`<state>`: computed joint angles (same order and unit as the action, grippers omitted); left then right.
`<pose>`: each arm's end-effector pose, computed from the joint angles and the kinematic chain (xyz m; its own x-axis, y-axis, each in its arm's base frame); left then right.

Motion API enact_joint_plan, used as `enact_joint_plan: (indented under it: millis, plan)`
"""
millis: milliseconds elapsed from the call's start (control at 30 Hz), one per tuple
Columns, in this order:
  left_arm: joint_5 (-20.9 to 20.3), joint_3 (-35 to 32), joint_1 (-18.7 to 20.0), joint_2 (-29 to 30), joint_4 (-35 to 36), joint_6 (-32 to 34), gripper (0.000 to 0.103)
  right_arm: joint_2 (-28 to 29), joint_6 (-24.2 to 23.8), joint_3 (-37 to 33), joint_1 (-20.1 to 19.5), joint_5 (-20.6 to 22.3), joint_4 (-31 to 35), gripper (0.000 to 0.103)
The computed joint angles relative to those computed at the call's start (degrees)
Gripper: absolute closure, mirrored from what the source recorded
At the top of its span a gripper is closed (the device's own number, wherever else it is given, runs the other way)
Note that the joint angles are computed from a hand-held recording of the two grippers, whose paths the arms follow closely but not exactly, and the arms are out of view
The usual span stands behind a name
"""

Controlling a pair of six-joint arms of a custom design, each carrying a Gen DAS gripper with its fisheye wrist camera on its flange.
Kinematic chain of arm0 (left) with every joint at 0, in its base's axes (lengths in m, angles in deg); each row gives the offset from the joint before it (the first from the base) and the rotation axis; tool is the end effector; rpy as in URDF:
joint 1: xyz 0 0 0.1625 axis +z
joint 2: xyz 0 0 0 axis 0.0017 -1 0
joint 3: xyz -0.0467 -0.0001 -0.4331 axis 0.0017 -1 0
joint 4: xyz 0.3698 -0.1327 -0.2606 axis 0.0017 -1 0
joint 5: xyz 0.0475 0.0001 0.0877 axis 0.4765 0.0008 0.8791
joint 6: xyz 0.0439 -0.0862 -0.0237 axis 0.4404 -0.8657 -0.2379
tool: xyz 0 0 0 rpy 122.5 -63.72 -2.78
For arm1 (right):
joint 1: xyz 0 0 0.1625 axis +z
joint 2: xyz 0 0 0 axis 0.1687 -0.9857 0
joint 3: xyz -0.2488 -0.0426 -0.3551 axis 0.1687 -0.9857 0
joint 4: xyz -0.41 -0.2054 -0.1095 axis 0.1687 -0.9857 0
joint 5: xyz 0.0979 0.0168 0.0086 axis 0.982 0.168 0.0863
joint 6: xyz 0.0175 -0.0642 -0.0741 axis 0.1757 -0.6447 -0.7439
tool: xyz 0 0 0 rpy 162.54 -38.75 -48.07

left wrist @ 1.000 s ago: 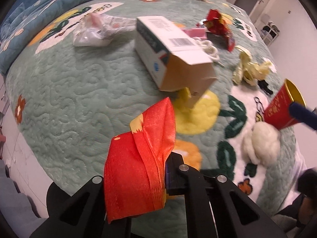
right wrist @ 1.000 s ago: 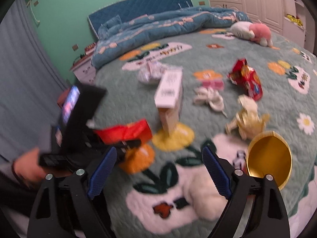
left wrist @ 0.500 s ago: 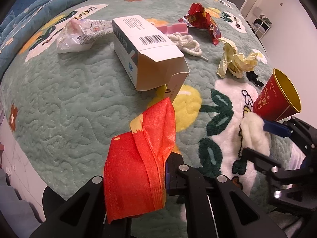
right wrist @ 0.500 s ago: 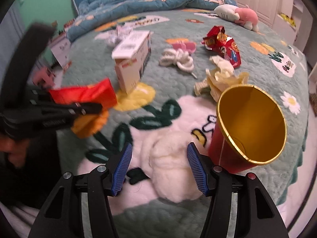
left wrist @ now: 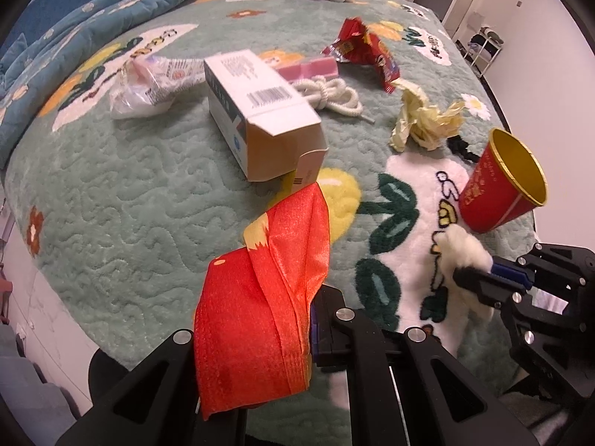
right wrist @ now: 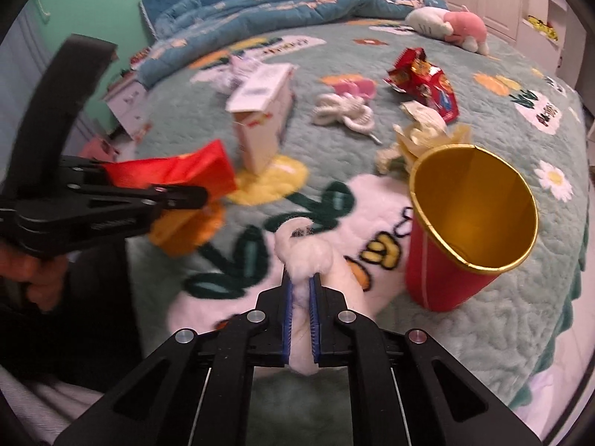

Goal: Collect trash
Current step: 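Carry the red envelopes and white tissue with both tools over the orange bin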

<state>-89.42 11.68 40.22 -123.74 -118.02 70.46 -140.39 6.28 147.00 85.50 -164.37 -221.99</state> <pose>-0.4873 -0.6548 0.0933 -0.6777 0.5052 -0.5342 0.5742 0.8175 0.0446 0.1424 -0.5759 0.4111 -0.8214 -0.1866 0.5390 -0.4103 0.8497 -0.3311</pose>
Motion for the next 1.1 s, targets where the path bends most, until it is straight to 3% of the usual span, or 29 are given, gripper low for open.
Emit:
enact_joint_plan:
  millis: [333, 633, 933, 1100]
  plan:
    - [1.7, 4.1, -3.9, -4.2, -4.3, 2.6, 0.094, -5.6, 3.3, 2.3, 3.0, 5.1, -4.0, 0.095]
    - [0.7, 2.0, -8.7, -2.9, -9.7, 12.7, 0.094, -15.2, 6.6, 6.7, 4.3, 7.0, -11.2, 0.095]
    - [-7.9, -7.7, -13.4, 6.4, -11.5, 24.2, 0.094, -28.7, 9.1, 11.2, 1.1, 2.4, -17.0, 0.095]
    - [-16.0, -16.4, -15.2, 14.3, -7.8, 28.5, 0.094, -37.2, 10.3, 13.5, -5.6, 0.9, -17.6, 0.095]
